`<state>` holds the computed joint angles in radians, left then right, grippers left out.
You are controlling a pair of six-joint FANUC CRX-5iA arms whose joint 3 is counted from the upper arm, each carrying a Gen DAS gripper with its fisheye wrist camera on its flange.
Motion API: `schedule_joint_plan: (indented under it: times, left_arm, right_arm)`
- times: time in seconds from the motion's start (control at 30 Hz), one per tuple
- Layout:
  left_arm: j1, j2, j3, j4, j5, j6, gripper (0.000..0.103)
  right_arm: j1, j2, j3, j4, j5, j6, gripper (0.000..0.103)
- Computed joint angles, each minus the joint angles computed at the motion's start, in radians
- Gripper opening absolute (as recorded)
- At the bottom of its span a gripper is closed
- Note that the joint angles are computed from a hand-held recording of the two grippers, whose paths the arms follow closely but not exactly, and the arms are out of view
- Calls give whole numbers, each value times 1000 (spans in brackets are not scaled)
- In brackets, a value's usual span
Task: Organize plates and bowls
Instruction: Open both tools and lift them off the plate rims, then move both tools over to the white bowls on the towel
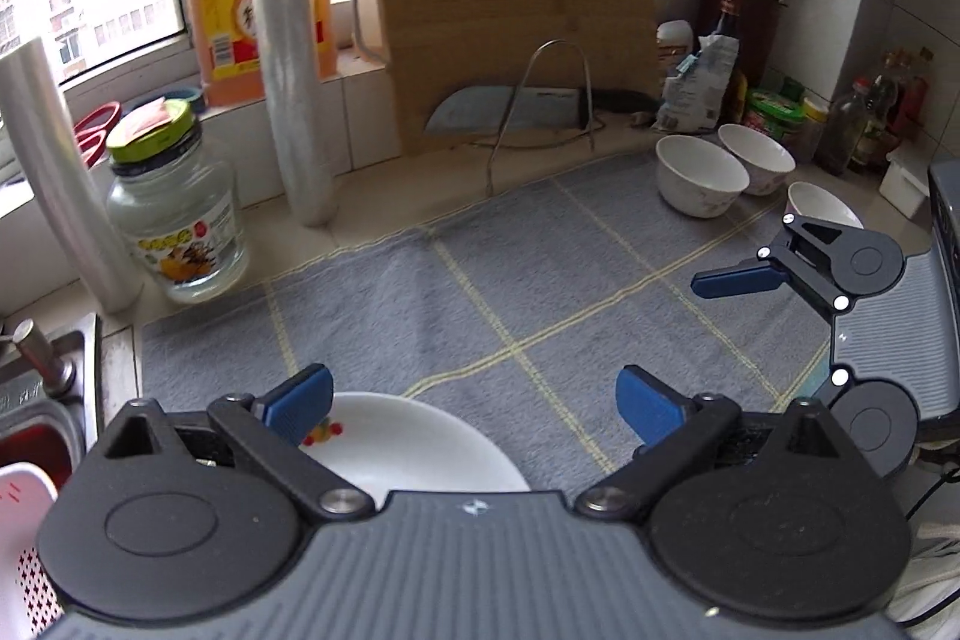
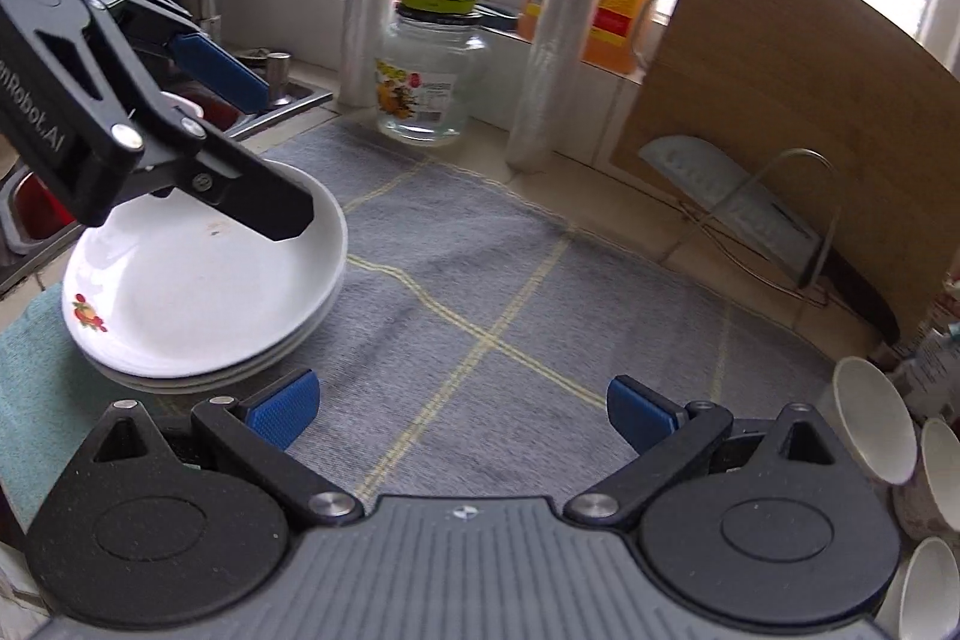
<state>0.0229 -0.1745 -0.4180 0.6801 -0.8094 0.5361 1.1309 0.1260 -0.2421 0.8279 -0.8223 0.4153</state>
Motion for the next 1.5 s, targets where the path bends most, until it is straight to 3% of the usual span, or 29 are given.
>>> schedule_joint_plan:
  times: [0.1,0.3,0.43,0.53,0.9,1.07,1.27,1.5]
  left_arm:
    - [-56,-5,-23,31,48,-52,101]
    - [-154,61,-6,118,20,-97,101]
    - [-236,92,6,122,52,-82,101]
    - [-305,121,35,75,86,-6,101]
    - [-530,272,194,-144,172,382,101]
    - [-578,310,244,-201,162,443,101]
    - [-599,368,312,-226,102,406,101]
    - [-591,421,343,-211,69,268,101]
  right_arm:
    - [28,-38,-50,37,-106,-127,103]
    - [103,-125,-145,19,-331,-332,103]
    - [142,-203,-228,-9,-440,-413,103]
    - [156,-285,-311,-22,-475,-442,103]
    - [139,-637,-587,-39,-473,-352,103]
    - [116,-740,-646,-48,-457,-297,103]
    - [63,-783,-670,-74,-392,-255,103]
    - [-4,-762,-659,-96,-331,-185,103]
